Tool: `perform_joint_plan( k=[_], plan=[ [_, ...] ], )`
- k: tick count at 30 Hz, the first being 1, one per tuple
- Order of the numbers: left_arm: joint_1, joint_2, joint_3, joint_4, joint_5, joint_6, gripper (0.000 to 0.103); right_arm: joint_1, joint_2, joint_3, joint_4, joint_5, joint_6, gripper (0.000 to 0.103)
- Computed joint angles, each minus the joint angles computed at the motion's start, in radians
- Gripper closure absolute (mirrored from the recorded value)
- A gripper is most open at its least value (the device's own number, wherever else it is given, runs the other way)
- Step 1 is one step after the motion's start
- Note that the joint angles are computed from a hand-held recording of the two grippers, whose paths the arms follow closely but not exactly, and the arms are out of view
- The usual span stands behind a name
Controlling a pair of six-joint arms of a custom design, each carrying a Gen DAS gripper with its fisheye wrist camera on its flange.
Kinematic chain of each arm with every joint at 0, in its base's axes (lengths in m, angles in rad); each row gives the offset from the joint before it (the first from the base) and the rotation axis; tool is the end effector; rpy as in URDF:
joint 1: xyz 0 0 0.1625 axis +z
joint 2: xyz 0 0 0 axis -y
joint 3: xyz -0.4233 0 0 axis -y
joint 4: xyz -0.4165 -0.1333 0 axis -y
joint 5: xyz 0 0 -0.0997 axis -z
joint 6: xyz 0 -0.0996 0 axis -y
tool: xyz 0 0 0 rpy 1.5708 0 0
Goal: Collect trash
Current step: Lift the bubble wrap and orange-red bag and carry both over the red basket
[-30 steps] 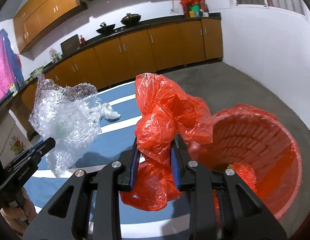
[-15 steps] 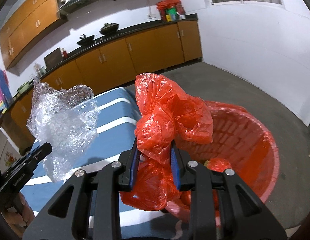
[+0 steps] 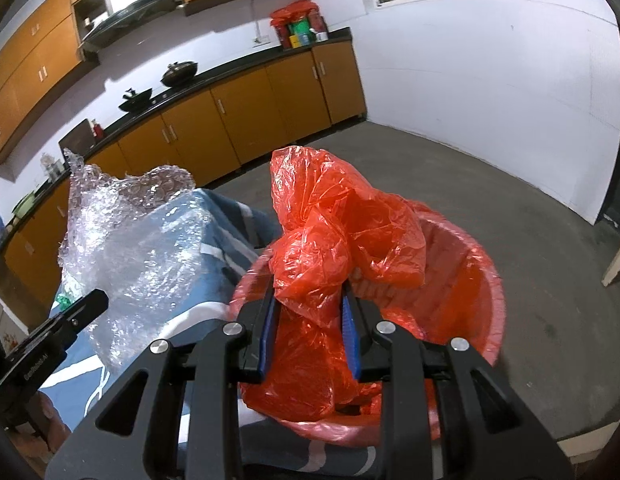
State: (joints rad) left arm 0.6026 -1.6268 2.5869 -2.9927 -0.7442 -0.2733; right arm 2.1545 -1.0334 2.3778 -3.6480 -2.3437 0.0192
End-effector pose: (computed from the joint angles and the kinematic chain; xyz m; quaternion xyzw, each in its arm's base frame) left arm -0.1585 -0.3598 0.2279 0.2171 0.8695 -0.3979 0.1961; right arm 0.2913 -0.3253 0.1340 0.1112 -0.8682 0.4214 0.2375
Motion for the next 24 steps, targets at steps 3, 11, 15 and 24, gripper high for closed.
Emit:
perform_joint_plan(
  k=[3, 11, 15, 24],
  plan=[
    [0.008, 0.057, -0.019, -0.041, -0.035, 0.014, 0.084, -0.007, -0.014, 0.016, -0.018, -0.008, -0.001, 0.074],
    [0.032, 0.193, -0.069, -0.133, -0.124, 0.057, 0.084, -0.020, -0.049, 0.037, -0.053, -0.018, 0.006, 0.074],
    [0.043, 0.245, -0.094, -0.159, -0.153, 0.069, 0.084, -0.026, -0.054, 0.043, -0.067, -0.018, 0.009, 0.074],
    [0.068, 0.329, -0.137, -0.196, -0.191, 0.092, 0.084, -0.037, -0.061, 0.049, -0.091, -0.015, 0.021, 0.074]
  ],
)
